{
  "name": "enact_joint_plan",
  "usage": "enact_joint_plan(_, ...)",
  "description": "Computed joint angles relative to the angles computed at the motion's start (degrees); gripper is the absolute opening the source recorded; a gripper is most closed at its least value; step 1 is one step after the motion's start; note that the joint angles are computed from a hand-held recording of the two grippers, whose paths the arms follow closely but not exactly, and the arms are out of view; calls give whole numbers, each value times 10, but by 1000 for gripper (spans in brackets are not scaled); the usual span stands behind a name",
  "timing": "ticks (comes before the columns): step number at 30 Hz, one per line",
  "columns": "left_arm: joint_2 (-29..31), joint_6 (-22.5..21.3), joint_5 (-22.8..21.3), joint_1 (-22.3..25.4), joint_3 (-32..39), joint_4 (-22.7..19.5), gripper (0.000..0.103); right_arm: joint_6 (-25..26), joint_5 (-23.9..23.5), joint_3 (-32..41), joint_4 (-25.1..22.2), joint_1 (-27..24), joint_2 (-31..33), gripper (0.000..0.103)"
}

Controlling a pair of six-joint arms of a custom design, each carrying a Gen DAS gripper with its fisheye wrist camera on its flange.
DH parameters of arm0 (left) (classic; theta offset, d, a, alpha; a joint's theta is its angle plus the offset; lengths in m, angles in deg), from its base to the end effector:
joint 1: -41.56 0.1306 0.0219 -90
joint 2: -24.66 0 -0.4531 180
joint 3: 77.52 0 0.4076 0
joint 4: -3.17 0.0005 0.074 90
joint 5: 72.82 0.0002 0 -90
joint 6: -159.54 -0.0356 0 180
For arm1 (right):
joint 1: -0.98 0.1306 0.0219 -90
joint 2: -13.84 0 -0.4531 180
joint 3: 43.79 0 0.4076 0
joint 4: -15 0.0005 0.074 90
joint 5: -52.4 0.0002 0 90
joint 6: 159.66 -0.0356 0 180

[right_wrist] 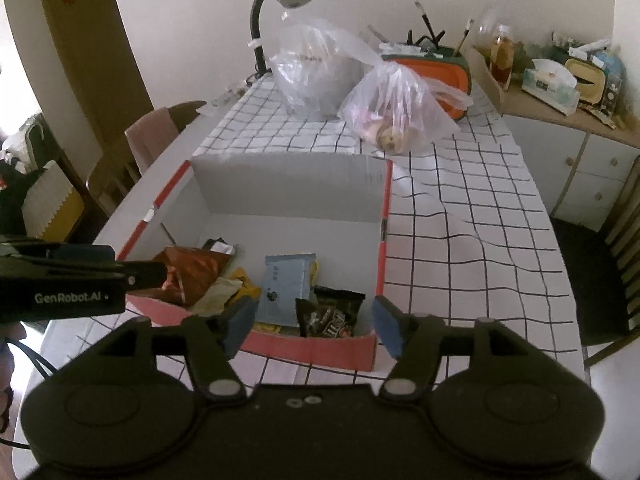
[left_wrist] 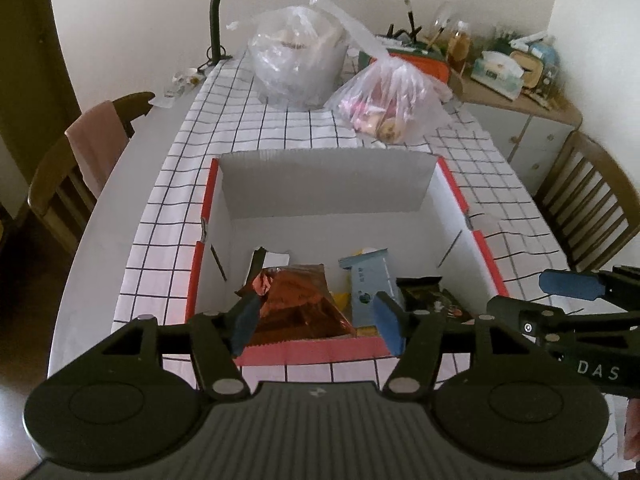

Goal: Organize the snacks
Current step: 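Open both tools to drop the snacks into the box, then move both tools back toward the remaining snack pile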

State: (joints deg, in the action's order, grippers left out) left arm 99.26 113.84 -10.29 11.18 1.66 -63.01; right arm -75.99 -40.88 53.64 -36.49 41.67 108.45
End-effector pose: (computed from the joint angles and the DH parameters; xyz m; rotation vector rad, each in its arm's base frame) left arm 0.3168 -0.1673 0.5070 -0.4499 2.4276 0.1007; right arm 0.4066 0.3517 0.5199 -0.7541 2.3490 0.4359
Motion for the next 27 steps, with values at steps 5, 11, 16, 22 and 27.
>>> enact_joint_plan(5, -22, 21, -28, -26, 0, -6, 67, -12, -6, -12, 1, 2, -26, 75)
enact_joint_plan(11, -45, 43, -55, -59, 6, -21, 71, -25, -3, -24, 3, 9, -57, 85)
enact_joint_plan(16, -64, 59, -69, -88, 4, -32, 76, -28, 0, -33, 1, 18, -78, 97)
enact_joint_plan(22, -88, 85, -83, -120, -9, -47, 79, -40, 12, -48, -2, 32, -96, 103)
enact_joint_plan(27, -106, 114, -83, -136, -32, -62, 79, -42, 30, -69, -12, 48, -105, 103)
